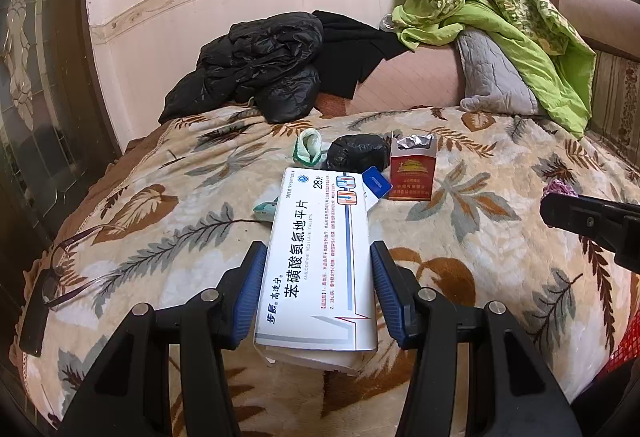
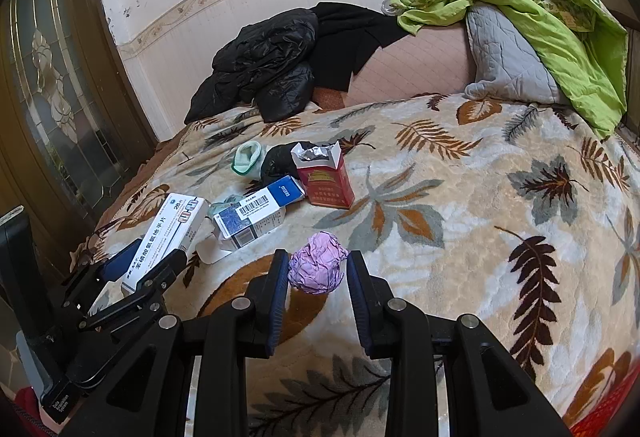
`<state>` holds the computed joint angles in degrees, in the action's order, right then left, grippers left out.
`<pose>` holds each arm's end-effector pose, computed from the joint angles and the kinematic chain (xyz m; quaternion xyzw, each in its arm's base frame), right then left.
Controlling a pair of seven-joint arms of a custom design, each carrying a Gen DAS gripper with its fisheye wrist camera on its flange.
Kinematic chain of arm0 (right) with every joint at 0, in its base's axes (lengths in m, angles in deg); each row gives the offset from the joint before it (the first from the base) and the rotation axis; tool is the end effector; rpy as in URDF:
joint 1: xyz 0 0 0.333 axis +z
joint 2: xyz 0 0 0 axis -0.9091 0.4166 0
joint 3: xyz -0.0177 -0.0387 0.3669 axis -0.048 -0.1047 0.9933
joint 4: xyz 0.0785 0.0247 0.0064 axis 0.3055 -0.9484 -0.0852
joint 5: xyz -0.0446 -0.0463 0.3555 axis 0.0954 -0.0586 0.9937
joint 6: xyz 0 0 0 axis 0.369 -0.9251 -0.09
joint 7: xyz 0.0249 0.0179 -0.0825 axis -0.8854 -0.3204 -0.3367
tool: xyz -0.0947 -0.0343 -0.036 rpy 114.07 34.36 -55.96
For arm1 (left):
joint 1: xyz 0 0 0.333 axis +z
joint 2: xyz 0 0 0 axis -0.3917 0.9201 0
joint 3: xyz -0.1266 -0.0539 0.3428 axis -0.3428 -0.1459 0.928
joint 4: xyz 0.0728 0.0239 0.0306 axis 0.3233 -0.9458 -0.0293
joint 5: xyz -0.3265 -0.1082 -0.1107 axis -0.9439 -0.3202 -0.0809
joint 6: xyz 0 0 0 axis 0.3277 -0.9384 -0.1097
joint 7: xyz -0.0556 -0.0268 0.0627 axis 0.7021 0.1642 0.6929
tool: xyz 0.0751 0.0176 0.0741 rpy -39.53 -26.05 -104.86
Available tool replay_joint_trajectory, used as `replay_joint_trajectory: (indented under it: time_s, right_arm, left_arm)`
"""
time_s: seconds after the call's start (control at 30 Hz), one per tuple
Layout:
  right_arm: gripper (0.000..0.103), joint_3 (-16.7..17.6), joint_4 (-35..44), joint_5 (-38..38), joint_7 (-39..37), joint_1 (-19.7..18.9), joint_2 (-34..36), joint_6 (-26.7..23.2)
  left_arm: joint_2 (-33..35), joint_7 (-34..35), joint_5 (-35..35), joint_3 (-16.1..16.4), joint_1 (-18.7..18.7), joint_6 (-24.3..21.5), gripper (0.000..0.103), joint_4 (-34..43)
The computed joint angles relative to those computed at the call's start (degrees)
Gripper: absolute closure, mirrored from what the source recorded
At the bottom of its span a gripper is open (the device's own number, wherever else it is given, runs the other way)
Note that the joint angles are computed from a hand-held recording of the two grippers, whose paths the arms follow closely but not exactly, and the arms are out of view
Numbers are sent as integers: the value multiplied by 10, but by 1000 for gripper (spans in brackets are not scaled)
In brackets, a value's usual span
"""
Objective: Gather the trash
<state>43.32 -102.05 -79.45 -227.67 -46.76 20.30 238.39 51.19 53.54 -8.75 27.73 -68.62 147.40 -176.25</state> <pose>0.5750 0.2222 0.4891 -0.5442 0.7044 -0.2528 0.3792 0.6320 -0.2992 0.4699 -0.4776 0.7371 -0.3594 0.3154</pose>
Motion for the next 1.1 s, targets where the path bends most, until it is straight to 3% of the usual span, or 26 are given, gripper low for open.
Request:
replay_joint_trajectory:
  time_s: [1.1]
  right_arm:
    - [71,1,-4,-14,15,-4,-4,3]
  left_arm:
    - [3,-5,6,9,-11,0,51,-1]
